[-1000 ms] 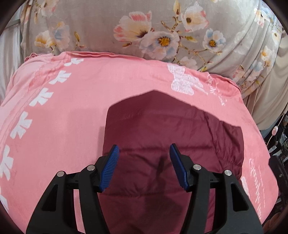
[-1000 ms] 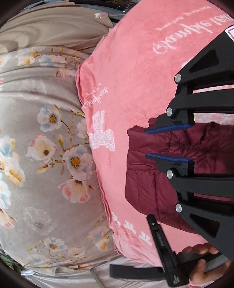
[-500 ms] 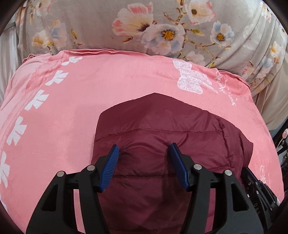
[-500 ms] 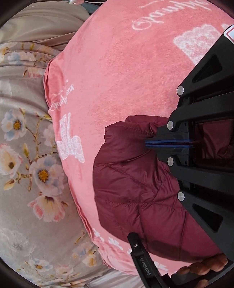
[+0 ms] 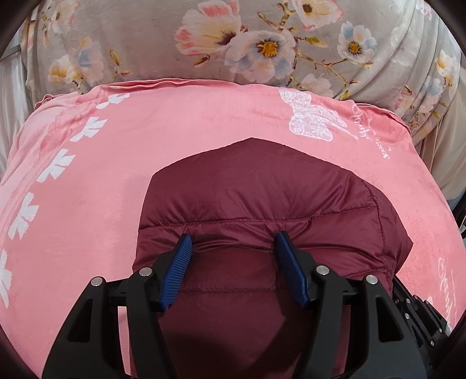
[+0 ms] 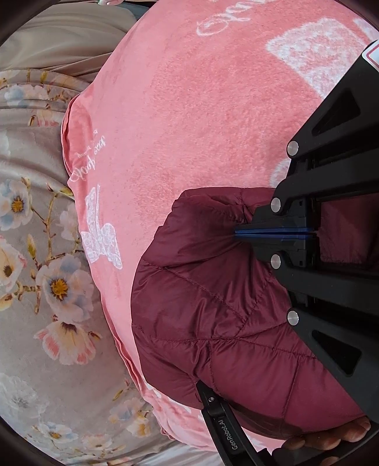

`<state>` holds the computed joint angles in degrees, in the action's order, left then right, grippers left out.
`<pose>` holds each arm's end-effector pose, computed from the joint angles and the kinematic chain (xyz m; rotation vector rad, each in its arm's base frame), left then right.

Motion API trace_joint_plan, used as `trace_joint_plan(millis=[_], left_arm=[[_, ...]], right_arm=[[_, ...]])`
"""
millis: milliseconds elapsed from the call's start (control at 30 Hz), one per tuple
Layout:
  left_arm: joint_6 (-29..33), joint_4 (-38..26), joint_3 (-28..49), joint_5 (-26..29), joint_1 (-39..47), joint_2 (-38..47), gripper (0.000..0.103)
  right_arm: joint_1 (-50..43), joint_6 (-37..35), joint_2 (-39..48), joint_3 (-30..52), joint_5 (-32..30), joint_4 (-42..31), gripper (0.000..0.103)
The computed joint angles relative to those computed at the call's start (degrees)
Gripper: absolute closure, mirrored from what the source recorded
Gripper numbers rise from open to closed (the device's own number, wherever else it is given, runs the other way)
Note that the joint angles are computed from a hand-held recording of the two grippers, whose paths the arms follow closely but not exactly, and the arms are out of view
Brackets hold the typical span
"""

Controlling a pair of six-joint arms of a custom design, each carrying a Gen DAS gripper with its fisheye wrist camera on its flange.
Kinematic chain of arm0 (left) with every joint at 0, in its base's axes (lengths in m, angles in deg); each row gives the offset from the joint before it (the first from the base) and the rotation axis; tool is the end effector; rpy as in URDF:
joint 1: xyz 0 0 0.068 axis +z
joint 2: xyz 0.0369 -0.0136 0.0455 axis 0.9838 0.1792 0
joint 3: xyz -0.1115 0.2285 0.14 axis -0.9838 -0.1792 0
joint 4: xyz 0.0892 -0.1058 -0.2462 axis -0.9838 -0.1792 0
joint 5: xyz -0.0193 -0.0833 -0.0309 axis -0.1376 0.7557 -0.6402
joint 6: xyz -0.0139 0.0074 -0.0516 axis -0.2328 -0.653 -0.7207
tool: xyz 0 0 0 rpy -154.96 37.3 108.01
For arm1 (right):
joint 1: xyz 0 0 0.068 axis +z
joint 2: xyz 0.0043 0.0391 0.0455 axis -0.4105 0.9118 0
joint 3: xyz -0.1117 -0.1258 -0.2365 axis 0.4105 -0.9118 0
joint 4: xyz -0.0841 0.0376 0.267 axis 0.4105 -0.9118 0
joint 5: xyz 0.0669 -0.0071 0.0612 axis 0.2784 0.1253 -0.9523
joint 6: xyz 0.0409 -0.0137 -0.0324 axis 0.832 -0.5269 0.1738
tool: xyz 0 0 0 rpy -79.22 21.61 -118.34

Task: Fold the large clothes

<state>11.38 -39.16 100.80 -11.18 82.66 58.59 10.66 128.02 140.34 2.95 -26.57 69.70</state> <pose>0.3403 0.0121 0.2137 0.1133 2.3810 -0.1244 0.2402 0.1465 0.1580 0.4205 2.2695 0.0891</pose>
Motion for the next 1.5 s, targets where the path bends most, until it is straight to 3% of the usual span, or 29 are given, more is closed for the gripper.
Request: trace_joint_plan(millis=[867,1200,1267,1300,1333,1367,1500], left_arm=[[-0.77,11.71,-5.46,-2.70,-1.41,1.56,0.043],[-0.67,11.75,-5.68,-3.06,-1.66,1.40,0.042],[-0.62,9.91,-5.14,-1.46,-1.06,0.97,0.042],[0.05,6.81,-4.04,0.45,0.05,0.30,0.042],[0.71,3.72,-3.50,2.64,1.55,-1.27,0.042],[0.99,1.71,-3.64,4.21,2.79,-3.07,0.042],[6.42,-13.85,-0.98,15.65,12.39,-7.26,0.035]], right_arm=[[-0.24,0.23,0.41,-0.61,-0.35,1.19,0.103],[-1.22,0.55,-1.57,-2.13,-2.35,2.17,0.103],[-1.67,1.64,-5.79,-2.88,-4.29,-1.24,0.096],[-1.51,3.35,-11.22,-4.84,-5.28,-3.18,0.084],[-1.27,4.71,-15.23,-6.24,-5.44,-4.70,0.063],[-0.91,5.99,-18.07,-6.89,-5.22,-6.60,0.054],[0.57,9.22,-27.13,-8.75,-6.94,-17.21,0.051]])
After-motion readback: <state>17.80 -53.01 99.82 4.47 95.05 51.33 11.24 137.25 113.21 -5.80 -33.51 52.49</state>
